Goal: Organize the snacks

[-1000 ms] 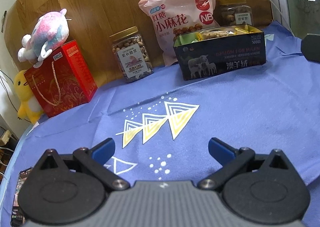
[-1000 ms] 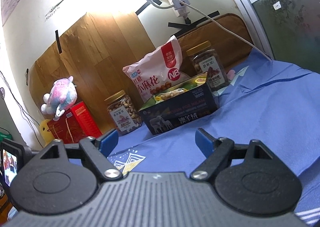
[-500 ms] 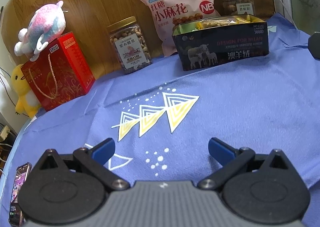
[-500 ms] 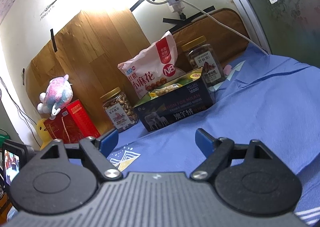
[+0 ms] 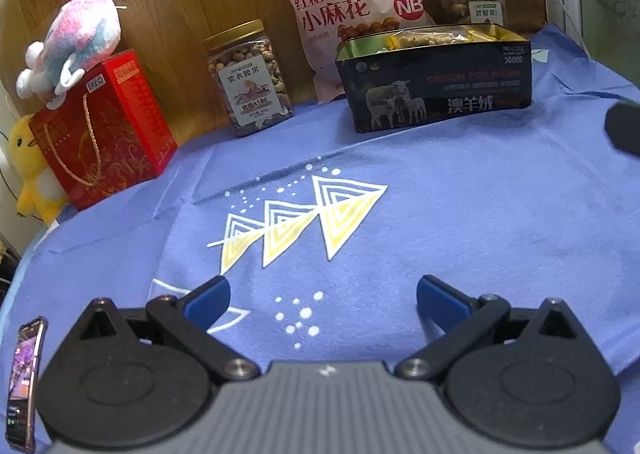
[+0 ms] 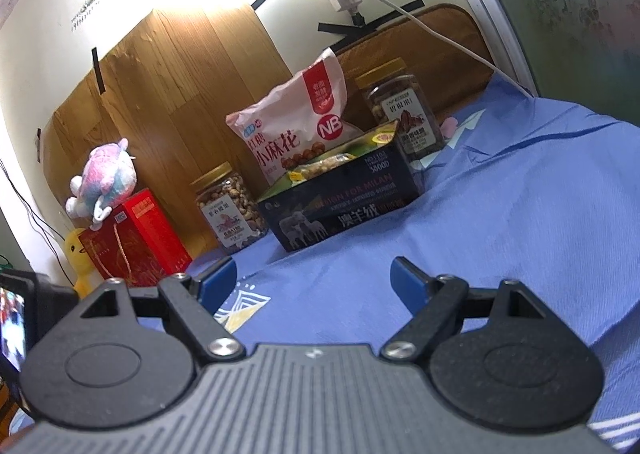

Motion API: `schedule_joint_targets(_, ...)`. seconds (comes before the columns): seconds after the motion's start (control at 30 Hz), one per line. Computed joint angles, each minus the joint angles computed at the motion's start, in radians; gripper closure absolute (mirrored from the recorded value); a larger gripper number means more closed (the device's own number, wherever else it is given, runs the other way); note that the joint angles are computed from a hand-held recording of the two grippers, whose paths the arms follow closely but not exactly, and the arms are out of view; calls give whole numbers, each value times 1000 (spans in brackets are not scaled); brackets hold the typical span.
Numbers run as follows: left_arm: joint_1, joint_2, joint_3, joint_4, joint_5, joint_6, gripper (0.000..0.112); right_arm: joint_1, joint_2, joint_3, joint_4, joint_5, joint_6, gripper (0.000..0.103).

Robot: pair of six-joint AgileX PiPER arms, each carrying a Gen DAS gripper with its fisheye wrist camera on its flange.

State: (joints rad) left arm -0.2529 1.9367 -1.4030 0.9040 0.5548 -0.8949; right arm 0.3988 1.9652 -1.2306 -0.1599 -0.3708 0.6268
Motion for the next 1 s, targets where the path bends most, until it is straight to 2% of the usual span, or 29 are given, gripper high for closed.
schedule_joint_targets(0.3, 11, -19, -9, -56, -18, 43, 9, -3, 15, -22, -21, 31, 20, 17)
schedule_joint_targets(0.73, 19, -41, -10, 9, -23, -16, 9, -3, 37, -55, -79, 88, 83, 17)
schedule_joint_targets(1.0, 18, -51, -11, 35, -16, -43, 9, 2, 36, -56, -56, 96, 64, 17)
